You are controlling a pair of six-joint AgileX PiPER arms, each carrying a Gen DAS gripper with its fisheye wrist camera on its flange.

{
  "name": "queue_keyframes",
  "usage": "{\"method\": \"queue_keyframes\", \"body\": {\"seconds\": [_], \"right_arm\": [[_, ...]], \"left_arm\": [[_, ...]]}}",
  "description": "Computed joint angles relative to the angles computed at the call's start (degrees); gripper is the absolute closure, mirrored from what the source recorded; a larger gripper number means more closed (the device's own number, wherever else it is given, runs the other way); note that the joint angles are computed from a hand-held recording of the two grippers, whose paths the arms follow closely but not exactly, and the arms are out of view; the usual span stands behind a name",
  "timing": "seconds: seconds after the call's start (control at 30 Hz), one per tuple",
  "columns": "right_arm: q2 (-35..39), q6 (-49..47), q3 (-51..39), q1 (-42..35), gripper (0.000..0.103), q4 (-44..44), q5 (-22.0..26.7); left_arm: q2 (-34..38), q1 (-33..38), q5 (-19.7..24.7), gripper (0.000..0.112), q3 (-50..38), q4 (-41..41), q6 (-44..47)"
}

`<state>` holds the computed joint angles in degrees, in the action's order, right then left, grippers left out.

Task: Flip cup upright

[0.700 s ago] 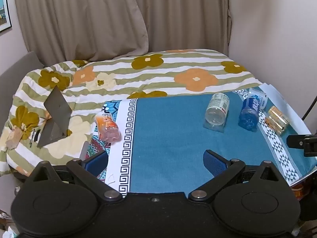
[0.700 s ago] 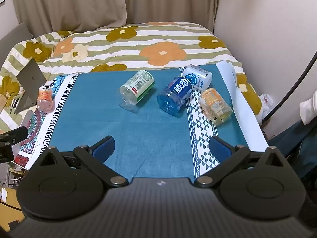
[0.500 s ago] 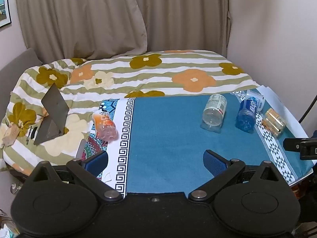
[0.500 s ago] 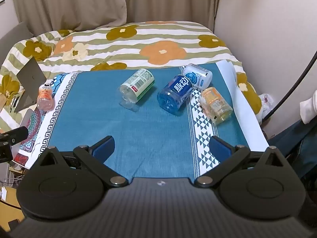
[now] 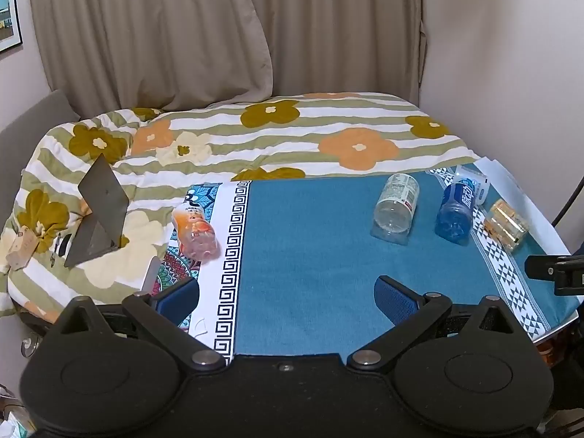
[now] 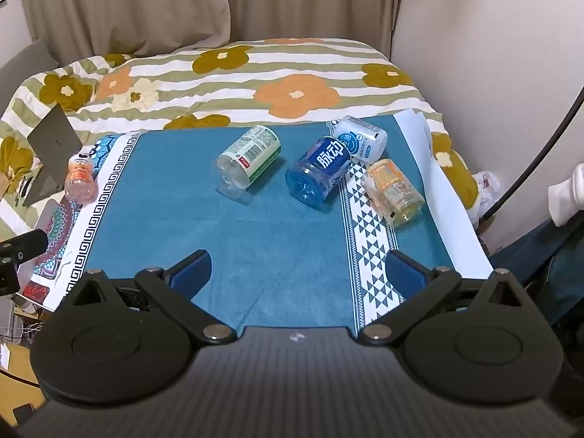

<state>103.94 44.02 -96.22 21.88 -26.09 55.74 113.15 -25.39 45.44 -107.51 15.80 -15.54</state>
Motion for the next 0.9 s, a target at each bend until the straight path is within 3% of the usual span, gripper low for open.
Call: {"method": "queue_keyframes", "body": {"seconds": [0.9], "right_arm": [[0.2,0.9,0.0,0.6,0.0,-0.3,-0.3]], "left_arm": [[0.8,0.0,-0.2,0.009,-0.5,1.4,-1.3]]}}
